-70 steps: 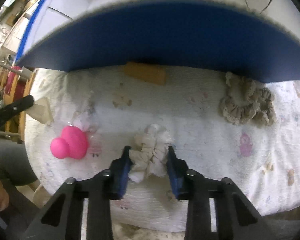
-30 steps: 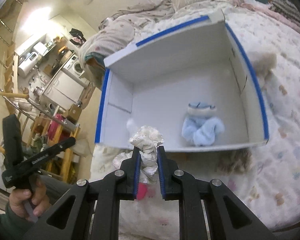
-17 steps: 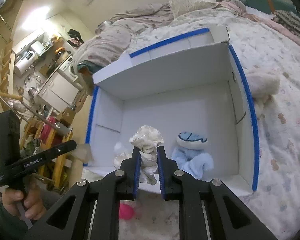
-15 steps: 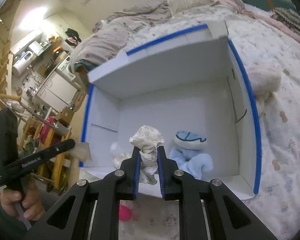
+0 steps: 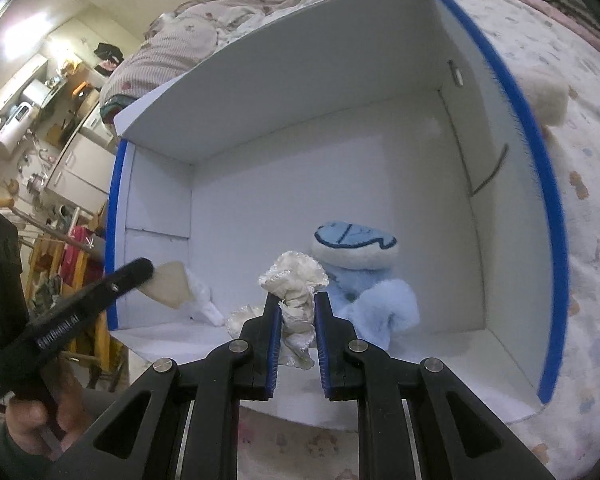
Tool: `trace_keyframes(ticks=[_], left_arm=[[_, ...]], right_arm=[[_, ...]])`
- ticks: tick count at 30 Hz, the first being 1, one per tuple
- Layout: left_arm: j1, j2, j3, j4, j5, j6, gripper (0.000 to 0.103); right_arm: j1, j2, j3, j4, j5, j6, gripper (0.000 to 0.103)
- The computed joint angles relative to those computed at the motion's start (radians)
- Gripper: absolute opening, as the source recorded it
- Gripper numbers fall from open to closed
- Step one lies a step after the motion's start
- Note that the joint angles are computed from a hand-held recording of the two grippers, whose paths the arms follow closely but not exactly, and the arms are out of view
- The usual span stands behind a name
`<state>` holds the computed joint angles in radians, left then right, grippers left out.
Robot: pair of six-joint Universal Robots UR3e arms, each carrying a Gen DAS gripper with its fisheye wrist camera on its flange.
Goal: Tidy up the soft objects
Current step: 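Carry the beige scrunchie into the box beside the blue plush with the right gripper, then open the right gripper to release the scrunchie in the box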
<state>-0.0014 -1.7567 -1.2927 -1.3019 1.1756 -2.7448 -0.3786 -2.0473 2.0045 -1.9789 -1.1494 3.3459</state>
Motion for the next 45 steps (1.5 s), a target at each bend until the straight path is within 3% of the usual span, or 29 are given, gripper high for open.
trace_keyframes(ticks=[12, 43, 45], left_arm=[[-0.069, -0.024, -0.038, 0.036, 0.094, -0.009, 0.005], [-0.029, 0.008, -0.048, 0.035, 0.068, -0.018, 0.01], [-0.028, 0.01, -0.047, 0.034, 0.063, -0.017, 0.01]], right_arm=[[0.097, 0.108, -0.024, -0.052, -0.051, 0.031, 0.018], [0.067, 0.07, 0.008, -0.06, -0.029, 0.028, 0.018], [0.061, 0.06, 0.013, -0.06, -0.027, 0.033, 0.022]])
